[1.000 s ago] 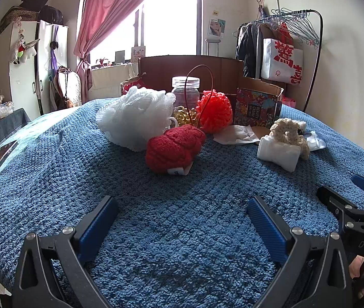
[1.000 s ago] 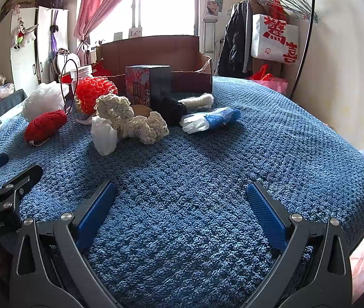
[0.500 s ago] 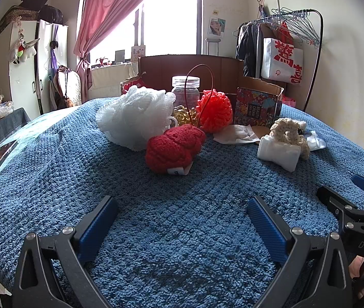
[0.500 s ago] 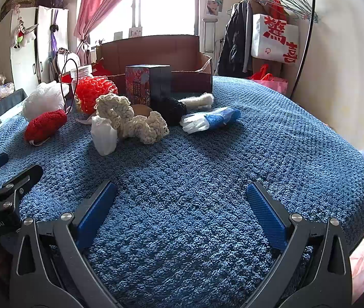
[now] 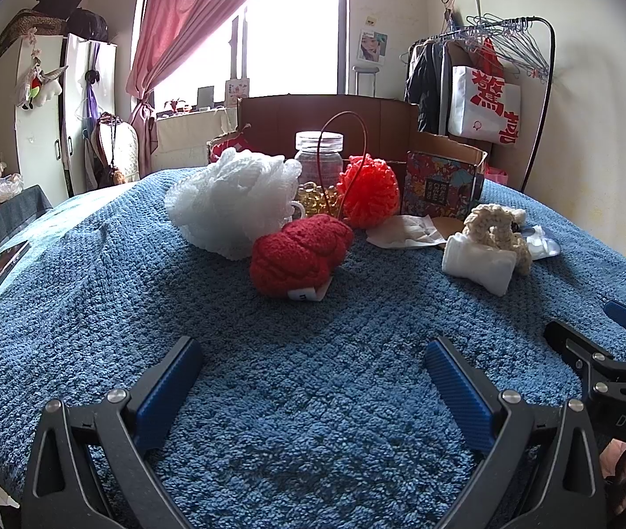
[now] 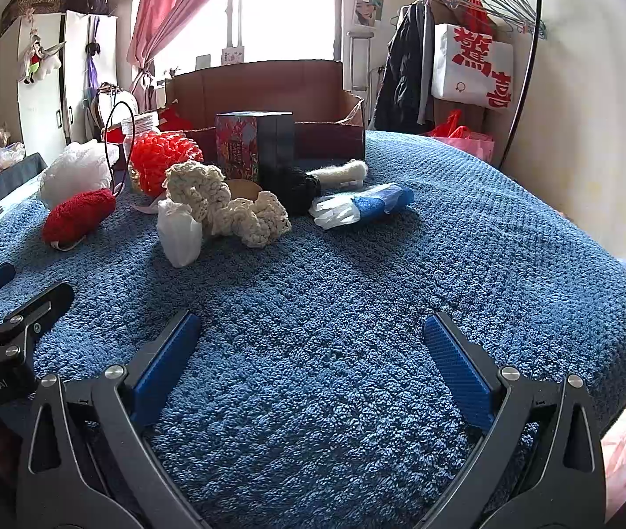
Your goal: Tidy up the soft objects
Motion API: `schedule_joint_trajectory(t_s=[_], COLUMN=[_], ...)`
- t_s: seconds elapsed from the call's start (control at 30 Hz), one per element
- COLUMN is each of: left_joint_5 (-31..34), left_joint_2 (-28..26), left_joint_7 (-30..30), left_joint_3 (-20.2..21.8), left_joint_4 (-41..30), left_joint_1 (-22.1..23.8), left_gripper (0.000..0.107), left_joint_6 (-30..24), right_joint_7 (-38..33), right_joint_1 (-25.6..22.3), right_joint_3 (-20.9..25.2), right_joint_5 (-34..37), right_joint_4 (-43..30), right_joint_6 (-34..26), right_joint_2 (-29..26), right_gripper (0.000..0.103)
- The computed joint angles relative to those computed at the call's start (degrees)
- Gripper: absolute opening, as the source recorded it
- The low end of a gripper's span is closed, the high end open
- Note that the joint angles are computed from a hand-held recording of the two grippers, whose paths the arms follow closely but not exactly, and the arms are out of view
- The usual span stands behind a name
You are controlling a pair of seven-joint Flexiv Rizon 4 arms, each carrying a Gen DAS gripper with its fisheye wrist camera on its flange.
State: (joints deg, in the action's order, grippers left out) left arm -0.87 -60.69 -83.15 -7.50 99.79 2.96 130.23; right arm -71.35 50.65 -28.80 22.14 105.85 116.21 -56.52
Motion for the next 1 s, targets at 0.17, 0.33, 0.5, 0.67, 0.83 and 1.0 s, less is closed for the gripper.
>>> schedule_joint_trajectory(t_s=[0.17, 0.33, 0.5, 0.67, 0.83, 1.0], left_joint_5=[0.62, 1.25, 2.14, 3.29, 2.76, 3.29], left_joint_2=[0.95, 2.28, 3.57, 4.61, 5.41, 5.31], left_joint_7=[-0.19, -1.25, -0.77, 0.79, 3.74, 7.46], left_joint_3=[-0.29, -1.01, -1.11, -2.12, -2.11, -4.51], left_joint_4=[0.27, 0.88, 0.25, -1.27, -3.3, -5.44], left_joint_1=[0.94, 2.46, 3.24, 4.57, 4.57, 6.13], left_gripper=[0.103, 0.103, 0.103, 0.103, 0.103, 0.103], left_joint_6=[-0.95, -1.96, -4.57, -8.75, -13.62, -18.3], right_joint_7=[-0.72, -1.65, -1.46, -0.74, 0.8, 3.18], right_joint_1=[-3.29, -5.19, -5.98, -9.17, -12.88, -17.23], right_joint_3=[3.52, 5.12, 4.59, 6.28, 8.16, 10.53], right_joint_5=[-2.19, -2.82, -3.36, -6.34, -10.49, -15.84], right_joint_4=[0.57, 0.45, -0.32, -1.52, -3.31, -5.51], right_joint_6=[0.93, 0.7, -0.92, -2.57, -5.68, -9.87], right_joint_2=[2.07, 3.09, 3.63, 4.95, 6.14, 7.18], right_gripper=[0.103, 0.103, 0.103, 0.103, 0.103, 0.103])
